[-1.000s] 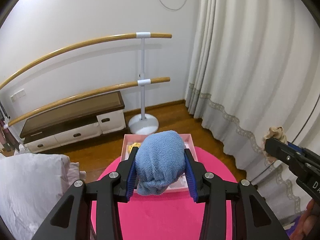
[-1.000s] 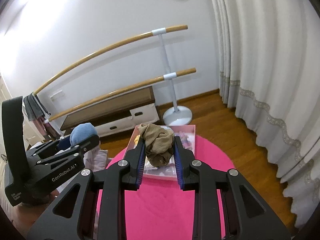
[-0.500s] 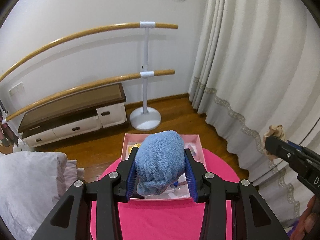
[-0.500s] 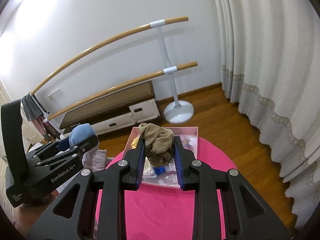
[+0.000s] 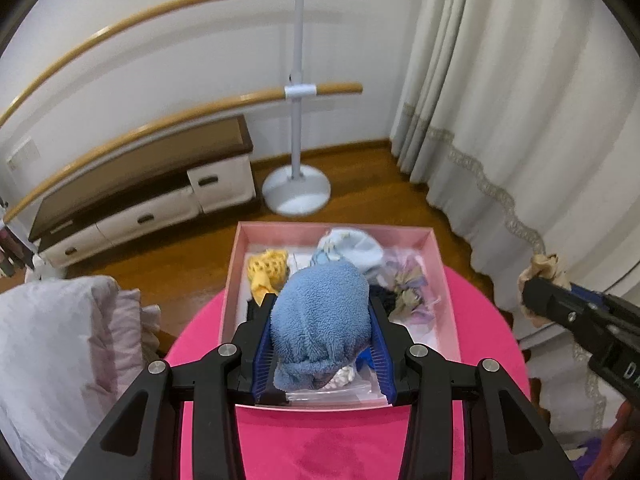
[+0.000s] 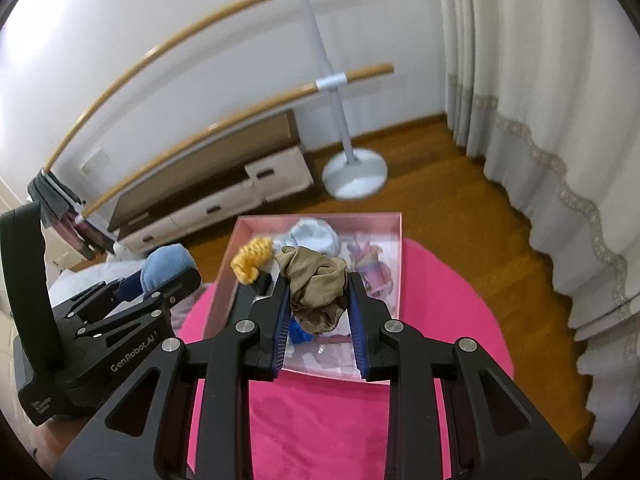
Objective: Organize soft objects
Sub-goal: 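Lift both scrunchies and carry them over the pink box, then open both tools to drop the scrunchies into the box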
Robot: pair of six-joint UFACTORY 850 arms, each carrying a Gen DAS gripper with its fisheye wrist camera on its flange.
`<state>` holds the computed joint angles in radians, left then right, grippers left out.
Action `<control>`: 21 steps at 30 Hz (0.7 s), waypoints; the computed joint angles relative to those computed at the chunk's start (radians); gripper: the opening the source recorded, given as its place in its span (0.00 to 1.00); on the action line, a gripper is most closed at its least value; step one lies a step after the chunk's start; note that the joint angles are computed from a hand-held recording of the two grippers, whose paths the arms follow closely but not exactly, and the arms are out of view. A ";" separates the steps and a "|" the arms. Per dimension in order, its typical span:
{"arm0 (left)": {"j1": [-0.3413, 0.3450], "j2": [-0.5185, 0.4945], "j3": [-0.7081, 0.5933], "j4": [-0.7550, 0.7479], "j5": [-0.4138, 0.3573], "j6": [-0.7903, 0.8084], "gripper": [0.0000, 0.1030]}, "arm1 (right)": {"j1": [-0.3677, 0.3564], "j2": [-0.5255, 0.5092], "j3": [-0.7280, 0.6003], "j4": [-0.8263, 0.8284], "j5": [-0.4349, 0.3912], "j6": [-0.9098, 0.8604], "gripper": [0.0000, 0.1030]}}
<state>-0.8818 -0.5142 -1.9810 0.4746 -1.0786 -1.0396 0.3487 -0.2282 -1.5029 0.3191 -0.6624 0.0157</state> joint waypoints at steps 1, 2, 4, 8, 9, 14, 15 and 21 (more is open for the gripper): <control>0.010 -0.020 -0.020 -0.017 -0.004 0.014 0.38 | -0.001 -0.015 -0.003 0.001 -0.008 -0.004 0.24; 0.018 -0.034 -0.031 -0.035 -0.003 0.029 0.38 | -0.002 -0.028 -0.007 0.002 -0.014 -0.007 0.24; 0.038 -0.068 -0.059 -0.068 -0.001 0.056 0.38 | -0.004 -0.055 -0.006 0.008 -0.026 -0.017 0.24; 0.073 -0.109 -0.072 -0.139 0.015 0.101 0.38 | -0.006 -0.099 -0.013 0.010 -0.050 -0.028 0.24; 0.081 -0.123 -0.080 -0.154 0.018 0.113 0.38 | -0.007 -0.107 -0.013 0.011 -0.054 -0.029 0.24; 0.109 -0.205 -0.172 -0.207 0.000 0.164 0.39 | -0.007 -0.146 -0.019 0.017 -0.068 -0.034 0.25; 0.118 -0.229 -0.200 -0.222 -0.004 0.181 0.39 | -0.008 -0.151 -0.017 0.018 -0.068 -0.038 0.25; 0.146 -0.317 -0.296 -0.254 -0.021 0.219 0.43 | -0.012 -0.175 -0.021 0.028 -0.070 -0.045 0.26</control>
